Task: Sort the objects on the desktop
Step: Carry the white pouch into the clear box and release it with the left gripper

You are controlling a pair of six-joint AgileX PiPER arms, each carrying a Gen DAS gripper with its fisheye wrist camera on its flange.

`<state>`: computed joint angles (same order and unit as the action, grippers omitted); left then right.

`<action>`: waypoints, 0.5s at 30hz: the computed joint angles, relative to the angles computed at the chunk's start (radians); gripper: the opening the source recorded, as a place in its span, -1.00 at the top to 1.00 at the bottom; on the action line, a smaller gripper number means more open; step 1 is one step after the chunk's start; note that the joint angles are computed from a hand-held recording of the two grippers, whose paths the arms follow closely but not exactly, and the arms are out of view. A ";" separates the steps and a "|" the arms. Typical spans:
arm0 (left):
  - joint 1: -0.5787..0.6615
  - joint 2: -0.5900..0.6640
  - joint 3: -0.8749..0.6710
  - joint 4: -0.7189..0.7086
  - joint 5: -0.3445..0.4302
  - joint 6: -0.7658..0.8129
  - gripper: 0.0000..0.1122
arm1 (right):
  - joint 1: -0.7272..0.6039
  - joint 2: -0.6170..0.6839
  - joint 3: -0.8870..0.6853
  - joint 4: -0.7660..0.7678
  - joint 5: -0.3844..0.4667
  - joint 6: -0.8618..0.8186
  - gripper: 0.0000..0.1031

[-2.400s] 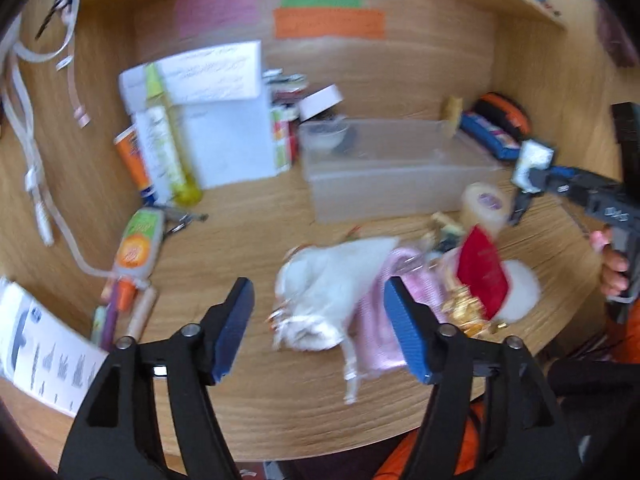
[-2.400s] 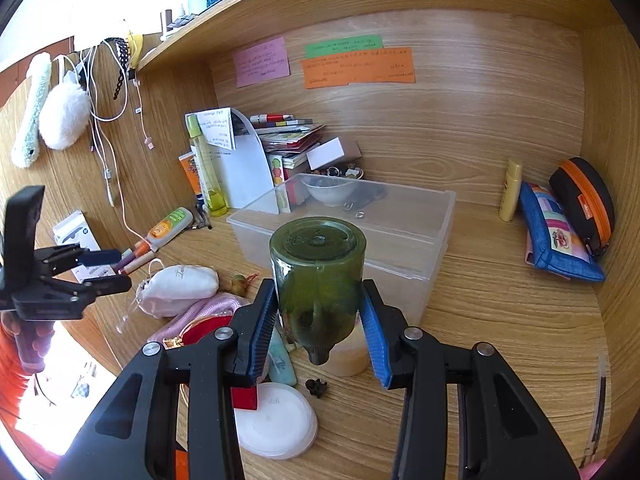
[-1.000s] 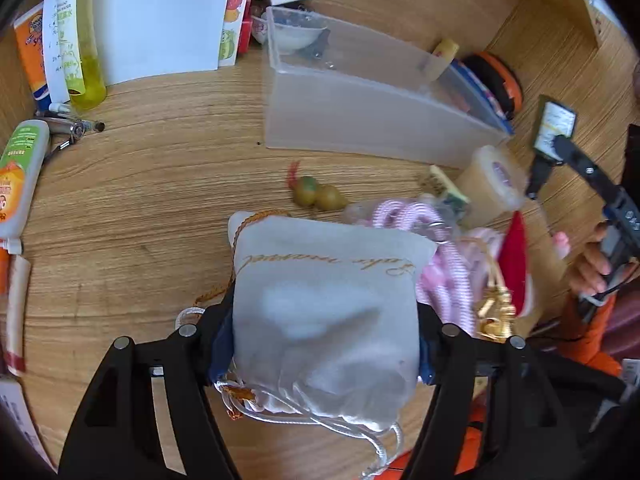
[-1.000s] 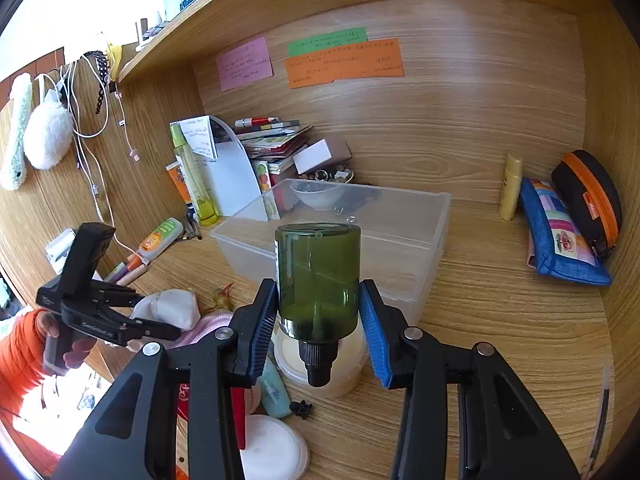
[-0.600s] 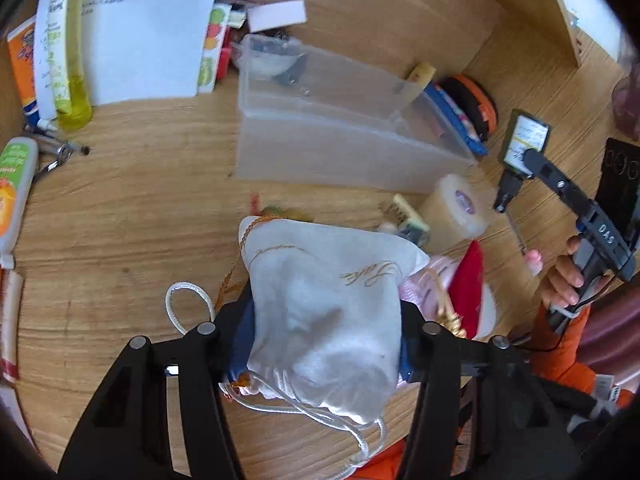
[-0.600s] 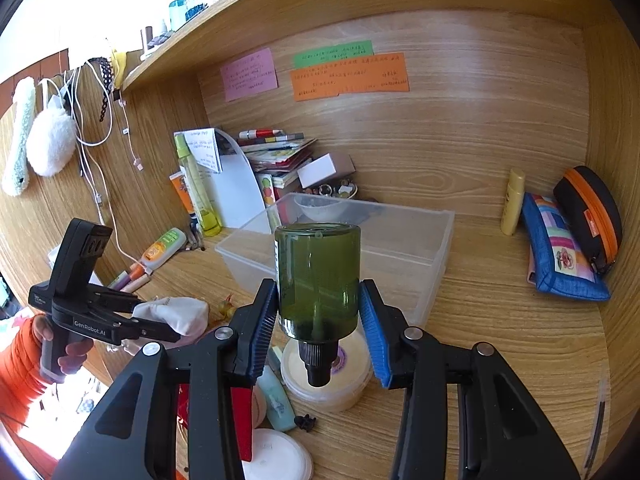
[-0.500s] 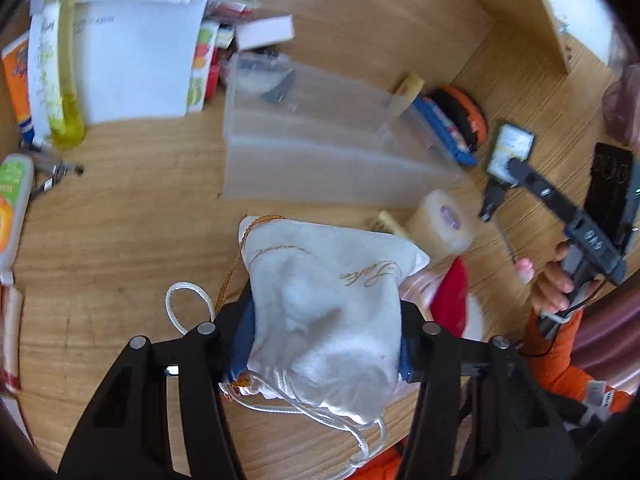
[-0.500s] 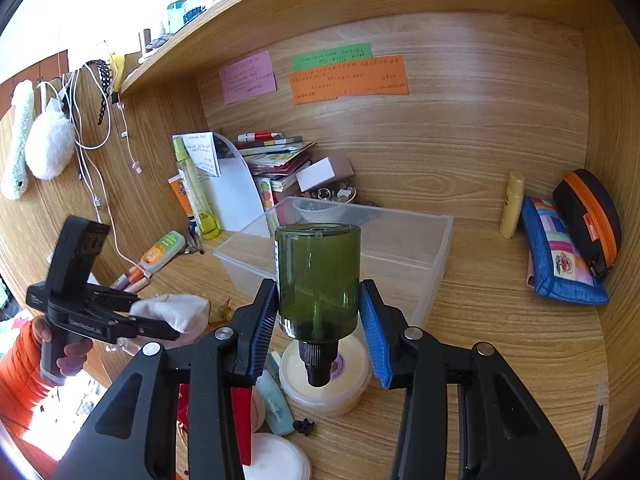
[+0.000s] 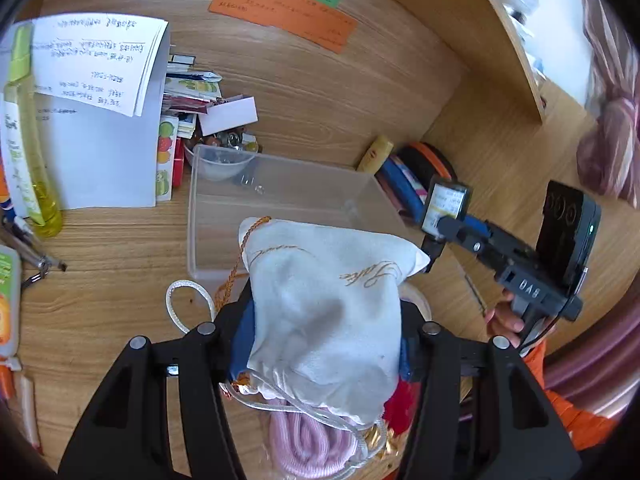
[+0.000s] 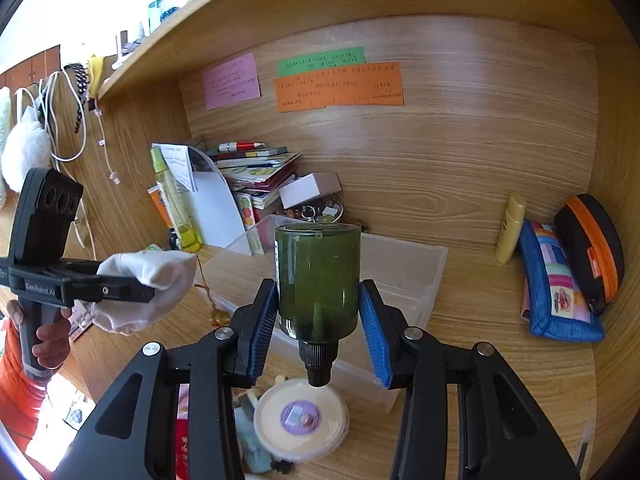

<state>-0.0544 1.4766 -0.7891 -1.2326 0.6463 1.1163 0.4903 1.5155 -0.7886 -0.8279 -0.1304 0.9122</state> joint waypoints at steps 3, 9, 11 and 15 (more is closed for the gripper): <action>0.011 0.053 -0.043 0.000 0.017 -0.010 0.02 | -0.007 0.036 -0.039 -0.126 0.005 0.119 0.26; 0.024 0.209 -0.175 0.044 0.097 -0.105 0.02 | -0.022 0.108 -0.110 -0.458 0.014 0.441 0.26; 0.028 0.238 -0.207 0.052 0.120 -0.128 0.02 | -0.025 0.124 -0.126 -0.545 0.016 0.528 0.26; 0.012 0.266 -0.255 0.100 0.132 -0.208 -0.01 | -0.033 0.154 -0.151 -0.641 0.011 0.626 0.26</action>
